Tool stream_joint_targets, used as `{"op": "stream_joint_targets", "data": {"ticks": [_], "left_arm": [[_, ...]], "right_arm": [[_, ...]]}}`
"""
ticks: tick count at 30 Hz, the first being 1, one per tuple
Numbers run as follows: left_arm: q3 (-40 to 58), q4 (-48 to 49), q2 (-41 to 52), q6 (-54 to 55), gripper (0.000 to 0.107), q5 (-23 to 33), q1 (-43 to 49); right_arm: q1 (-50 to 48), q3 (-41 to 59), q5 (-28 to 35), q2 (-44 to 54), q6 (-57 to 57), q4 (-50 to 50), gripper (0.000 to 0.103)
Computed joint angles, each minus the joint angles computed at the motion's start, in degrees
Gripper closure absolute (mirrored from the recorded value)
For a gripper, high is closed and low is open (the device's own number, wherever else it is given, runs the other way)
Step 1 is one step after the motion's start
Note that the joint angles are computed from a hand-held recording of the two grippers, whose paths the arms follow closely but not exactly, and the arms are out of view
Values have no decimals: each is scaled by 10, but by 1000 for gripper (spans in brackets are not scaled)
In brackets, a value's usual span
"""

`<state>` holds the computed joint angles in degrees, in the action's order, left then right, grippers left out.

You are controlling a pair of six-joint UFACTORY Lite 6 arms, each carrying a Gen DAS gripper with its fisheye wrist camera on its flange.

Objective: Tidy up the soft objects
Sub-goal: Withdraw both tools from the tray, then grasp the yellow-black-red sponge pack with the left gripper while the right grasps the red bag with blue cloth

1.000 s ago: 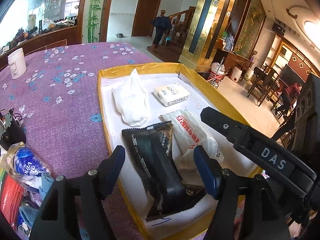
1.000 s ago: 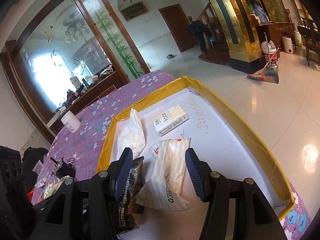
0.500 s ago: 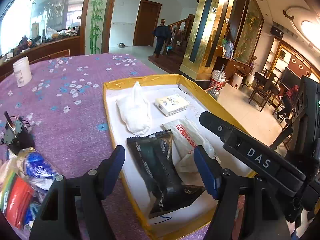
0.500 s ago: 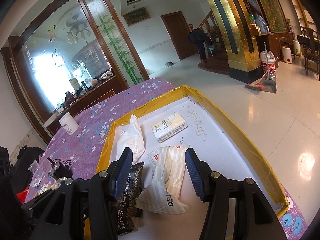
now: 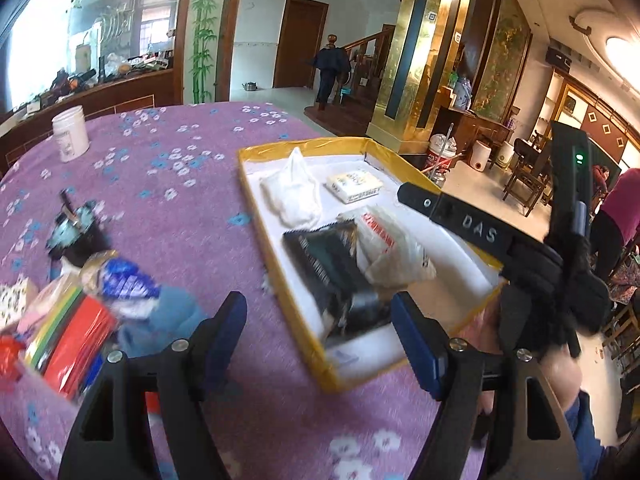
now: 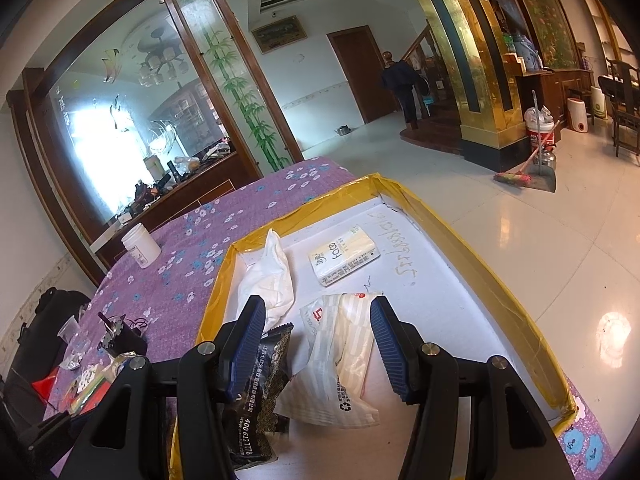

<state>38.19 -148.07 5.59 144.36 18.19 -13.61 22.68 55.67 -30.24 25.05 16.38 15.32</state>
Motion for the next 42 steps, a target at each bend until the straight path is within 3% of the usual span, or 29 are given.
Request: {"op": "stream_joint_targets", "data": {"ticks": [5,9,14,17,20,23,26,28,32,37,42], "left_arm": [[-71,103,-72,-69,33,19,76],[-116,267,-129,-179,33,54,197],[-114,496,-169,-293,32,113,403],[-40,601,-115,-326,21,149,522],[73,655,-10,-363,20,158,590],[210,735,117,-471,20,140,618],[368,819,258,-588,20,164,646],[434,835,321,-621,20,177,654],[534,876,412,-688,20,188,653],[549,930,441,-730,20,197,639],[407,901,355,-609,20,264,651]], "right_arm": [[10,-5,-15,-6,-12,4,44],[26,-13,-15,-18,26,-42,44],[114,-14,3,-35,64,-112,44],[163,8,11,-13,99,-175,39],[196,40,9,30,118,-210,39],[209,60,5,65,125,-230,39],[210,66,-3,75,125,-246,39],[213,62,-14,76,104,-234,34],[206,66,-14,78,130,-260,34],[207,66,-12,76,127,-259,34],[205,61,-18,74,139,-275,34]]}}
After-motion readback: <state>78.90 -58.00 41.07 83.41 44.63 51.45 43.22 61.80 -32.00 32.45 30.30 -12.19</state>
